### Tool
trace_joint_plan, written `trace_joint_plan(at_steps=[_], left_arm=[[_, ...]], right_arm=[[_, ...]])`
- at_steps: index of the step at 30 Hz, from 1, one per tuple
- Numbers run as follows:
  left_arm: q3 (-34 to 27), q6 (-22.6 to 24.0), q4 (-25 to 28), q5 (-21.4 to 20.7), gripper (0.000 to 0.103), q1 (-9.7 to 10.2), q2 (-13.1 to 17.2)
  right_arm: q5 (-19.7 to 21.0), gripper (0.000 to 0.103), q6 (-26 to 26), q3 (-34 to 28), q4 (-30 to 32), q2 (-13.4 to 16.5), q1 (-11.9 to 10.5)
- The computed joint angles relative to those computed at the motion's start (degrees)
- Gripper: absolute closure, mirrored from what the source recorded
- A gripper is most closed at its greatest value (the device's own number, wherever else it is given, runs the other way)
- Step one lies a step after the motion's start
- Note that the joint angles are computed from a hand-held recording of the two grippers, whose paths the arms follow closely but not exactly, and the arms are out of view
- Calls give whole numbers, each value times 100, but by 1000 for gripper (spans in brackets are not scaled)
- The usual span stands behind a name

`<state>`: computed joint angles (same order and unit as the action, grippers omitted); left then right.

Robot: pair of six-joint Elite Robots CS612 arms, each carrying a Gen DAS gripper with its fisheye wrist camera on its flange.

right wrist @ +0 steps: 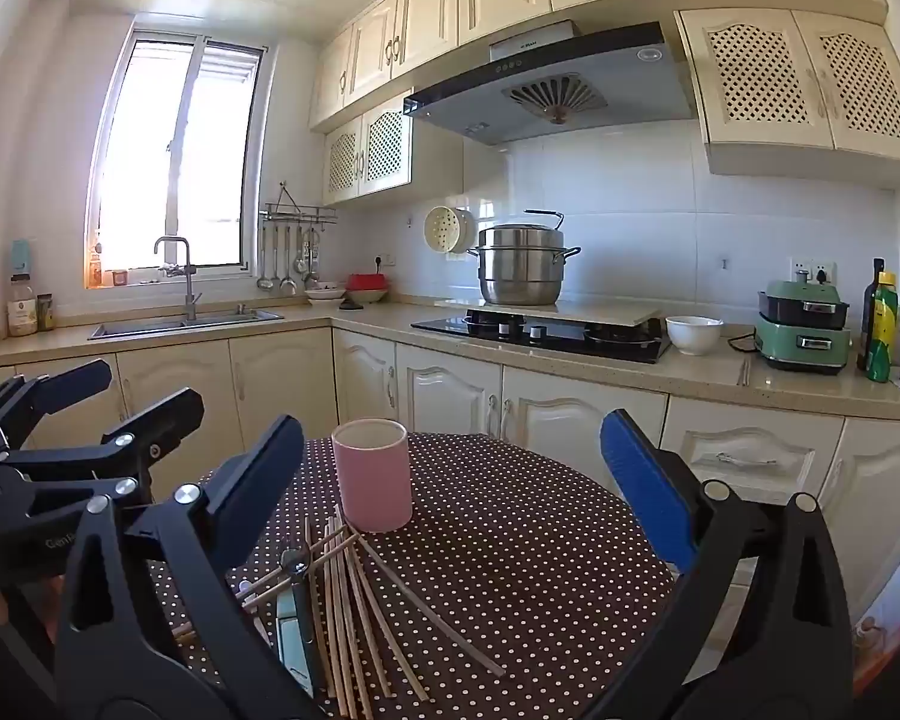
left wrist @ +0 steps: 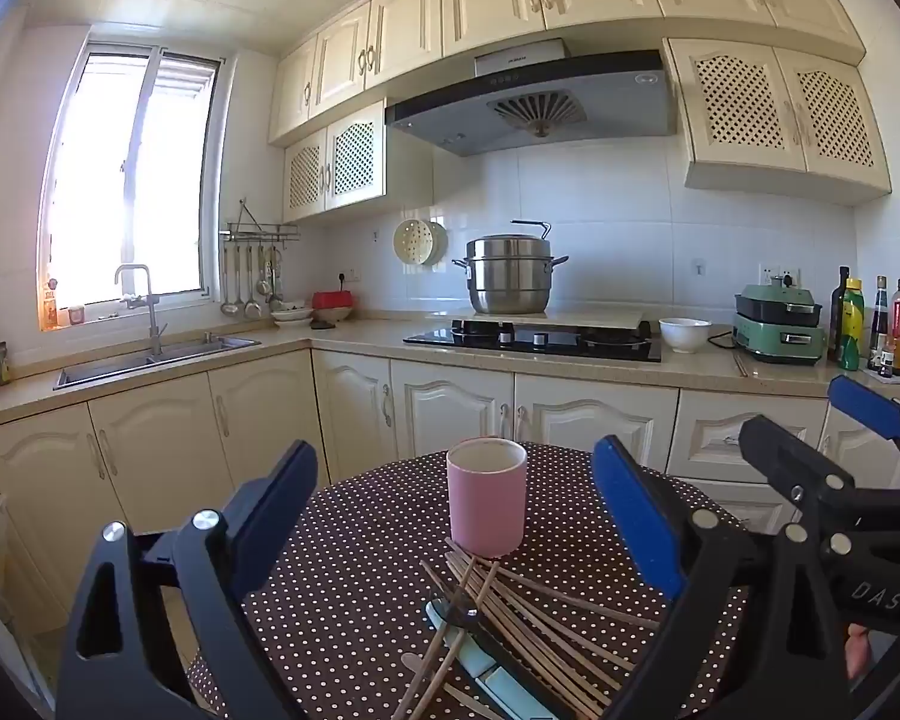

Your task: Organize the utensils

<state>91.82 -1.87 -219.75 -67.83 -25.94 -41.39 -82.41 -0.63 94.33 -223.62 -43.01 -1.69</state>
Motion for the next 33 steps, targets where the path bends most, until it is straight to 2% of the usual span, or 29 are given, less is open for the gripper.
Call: trace_joint_plan(at_steps=[11, 20, 33], left_arm=[[69, 32, -16, -18, 12, 2, -36], [55, 33, 22, -24, 12, 15, -51], [8, 29, 46, -32, 12, 74, -25]], right_arm=[[-16, 6, 24, -97, -60, 95, 35], [62, 6, 40, 40, -172, -17, -10], [68, 6, -70, -63, -110, 44, 24]])
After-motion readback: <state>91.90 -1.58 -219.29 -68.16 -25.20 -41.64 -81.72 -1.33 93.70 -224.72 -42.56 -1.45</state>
